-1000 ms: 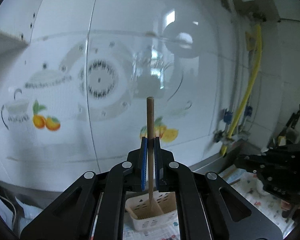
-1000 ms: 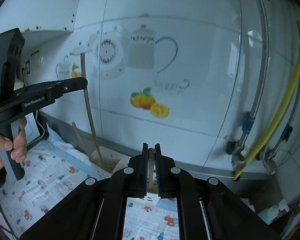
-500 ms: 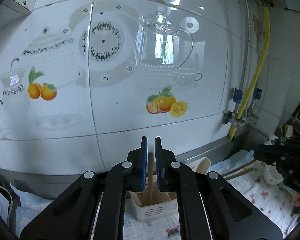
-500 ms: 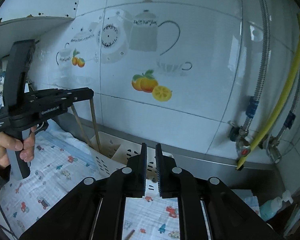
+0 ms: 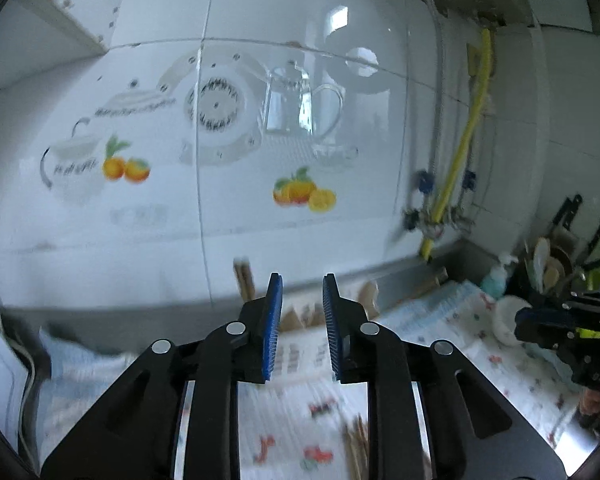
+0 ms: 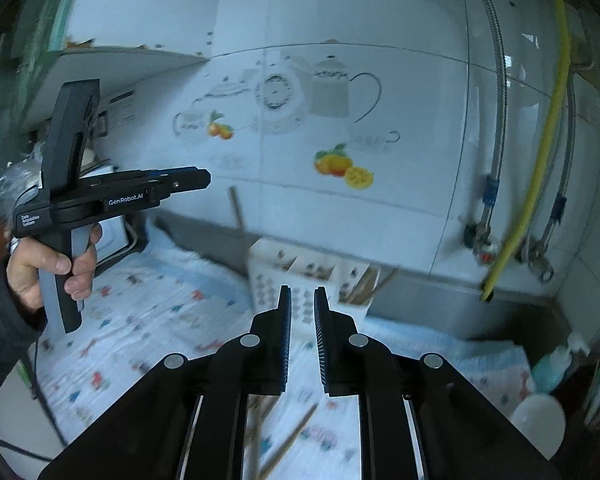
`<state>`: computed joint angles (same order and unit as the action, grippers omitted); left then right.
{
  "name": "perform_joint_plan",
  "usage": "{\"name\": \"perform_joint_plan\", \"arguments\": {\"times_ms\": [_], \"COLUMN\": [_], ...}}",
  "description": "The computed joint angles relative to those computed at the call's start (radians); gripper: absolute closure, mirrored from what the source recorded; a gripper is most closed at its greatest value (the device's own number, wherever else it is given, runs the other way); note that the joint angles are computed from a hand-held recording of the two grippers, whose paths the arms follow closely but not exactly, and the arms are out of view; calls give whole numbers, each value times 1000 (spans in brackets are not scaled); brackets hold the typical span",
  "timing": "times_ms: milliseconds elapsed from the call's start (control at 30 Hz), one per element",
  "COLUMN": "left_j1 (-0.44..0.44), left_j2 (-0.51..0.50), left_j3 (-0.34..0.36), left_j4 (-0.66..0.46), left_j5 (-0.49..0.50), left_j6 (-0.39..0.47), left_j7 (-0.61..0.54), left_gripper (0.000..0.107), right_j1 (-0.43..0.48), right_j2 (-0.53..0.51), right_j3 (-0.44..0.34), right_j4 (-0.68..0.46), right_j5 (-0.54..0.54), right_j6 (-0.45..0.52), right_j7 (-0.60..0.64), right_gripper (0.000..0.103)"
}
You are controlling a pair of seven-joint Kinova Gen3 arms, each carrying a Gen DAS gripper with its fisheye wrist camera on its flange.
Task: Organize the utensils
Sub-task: 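Open the right tool to drop its chopstick into the holder, then return both tools to the pile and each grasp one chopstick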
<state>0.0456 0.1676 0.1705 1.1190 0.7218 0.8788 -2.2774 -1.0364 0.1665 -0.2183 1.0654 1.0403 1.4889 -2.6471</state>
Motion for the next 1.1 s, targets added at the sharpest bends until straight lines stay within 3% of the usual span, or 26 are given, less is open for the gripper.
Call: {"name": "perform_joint_plan", "arguments": {"times_ms": [300,600,900,1100], "left_j1": [-52,-24,24,40], "left_j2": [-148,-188,-144,-121], "left_j3": [-93,-141,-100,-83], "left_j4": [316,512,570,585], "left_j5": [149,97,-22,-40], "left_j6": [85,152,144,126], "left_j7": [-176,-225,-152,-129], "left_gripper": [85,85,85,85], "right_j1": [-77,-68,-55,-39], "right_j2": [-22,-12,9,2], "right_j3": [-74,-107,-96,-93], "right_j4": [191,352,415,446], "right_j5": [-36,-156,-215,-237], "right_j6": [41,-1,-27,-70], "right_j7": [-265,-473,-520,-532], "right_gripper": [90,89,85,85]}}
